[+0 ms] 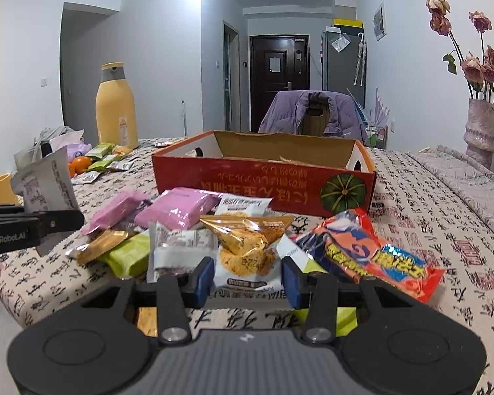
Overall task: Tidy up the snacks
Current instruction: 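Lower both held packets into the orange box and open both grippers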
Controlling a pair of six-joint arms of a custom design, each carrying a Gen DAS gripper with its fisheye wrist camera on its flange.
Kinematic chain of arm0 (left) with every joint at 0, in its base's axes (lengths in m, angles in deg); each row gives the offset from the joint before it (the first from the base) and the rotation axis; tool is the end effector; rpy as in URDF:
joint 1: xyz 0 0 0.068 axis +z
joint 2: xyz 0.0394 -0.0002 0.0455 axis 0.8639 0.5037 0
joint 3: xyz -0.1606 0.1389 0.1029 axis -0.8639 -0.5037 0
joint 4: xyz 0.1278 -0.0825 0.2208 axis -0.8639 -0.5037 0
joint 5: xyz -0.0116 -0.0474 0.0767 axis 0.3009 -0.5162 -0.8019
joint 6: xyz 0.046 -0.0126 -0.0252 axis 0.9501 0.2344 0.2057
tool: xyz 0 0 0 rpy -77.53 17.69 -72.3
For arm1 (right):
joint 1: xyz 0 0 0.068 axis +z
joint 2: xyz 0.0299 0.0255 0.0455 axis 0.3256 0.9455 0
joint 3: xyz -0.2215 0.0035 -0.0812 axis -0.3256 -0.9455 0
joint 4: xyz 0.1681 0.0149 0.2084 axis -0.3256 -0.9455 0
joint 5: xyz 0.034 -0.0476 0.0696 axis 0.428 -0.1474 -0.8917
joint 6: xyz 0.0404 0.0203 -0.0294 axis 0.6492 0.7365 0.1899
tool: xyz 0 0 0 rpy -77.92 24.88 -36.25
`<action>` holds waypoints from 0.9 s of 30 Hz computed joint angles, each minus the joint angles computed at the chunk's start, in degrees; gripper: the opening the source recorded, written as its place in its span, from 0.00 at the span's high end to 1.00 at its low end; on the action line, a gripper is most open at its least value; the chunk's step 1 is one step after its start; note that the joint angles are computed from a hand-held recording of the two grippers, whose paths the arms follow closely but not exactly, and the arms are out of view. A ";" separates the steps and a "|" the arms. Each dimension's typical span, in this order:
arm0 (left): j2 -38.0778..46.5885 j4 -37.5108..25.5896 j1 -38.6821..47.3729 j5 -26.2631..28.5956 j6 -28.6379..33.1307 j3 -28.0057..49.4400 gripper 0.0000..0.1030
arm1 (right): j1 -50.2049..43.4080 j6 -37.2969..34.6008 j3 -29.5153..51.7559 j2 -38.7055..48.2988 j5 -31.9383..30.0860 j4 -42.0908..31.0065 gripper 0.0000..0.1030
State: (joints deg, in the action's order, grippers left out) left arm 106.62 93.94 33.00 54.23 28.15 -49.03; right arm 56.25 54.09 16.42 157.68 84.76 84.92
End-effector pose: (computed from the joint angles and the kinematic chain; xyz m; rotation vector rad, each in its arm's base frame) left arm 0.2201 -0.1001 -0.0263 0.1386 1.9877 -0.1264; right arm 0.2363 0.1647 -0.0433 -0.2070 2.0477 0.2012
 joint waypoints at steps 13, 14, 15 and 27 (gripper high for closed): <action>-9.26 -14.92 1.04 1.71 1.15 7.73 0.86 | -7.78 -2.92 4.15 -5.26 -5.18 -6.06 0.58; -9.79 -15.89 1.20 1.96 1.30 8.54 0.86 | -8.40 -3.10 4.78 -5.78 -5.54 -6.99 0.58; -10.28 -17.06 1.26 2.05 1.44 9.59 0.86 | -9.04 -3.29 5.43 -6.22 -5.98 -7.85 0.58; -10.08 -32.47 2.72 3.29 3.58 27.17 0.86 | -14.81 -6.03 18.97 -7.20 -9.40 -19.56 0.58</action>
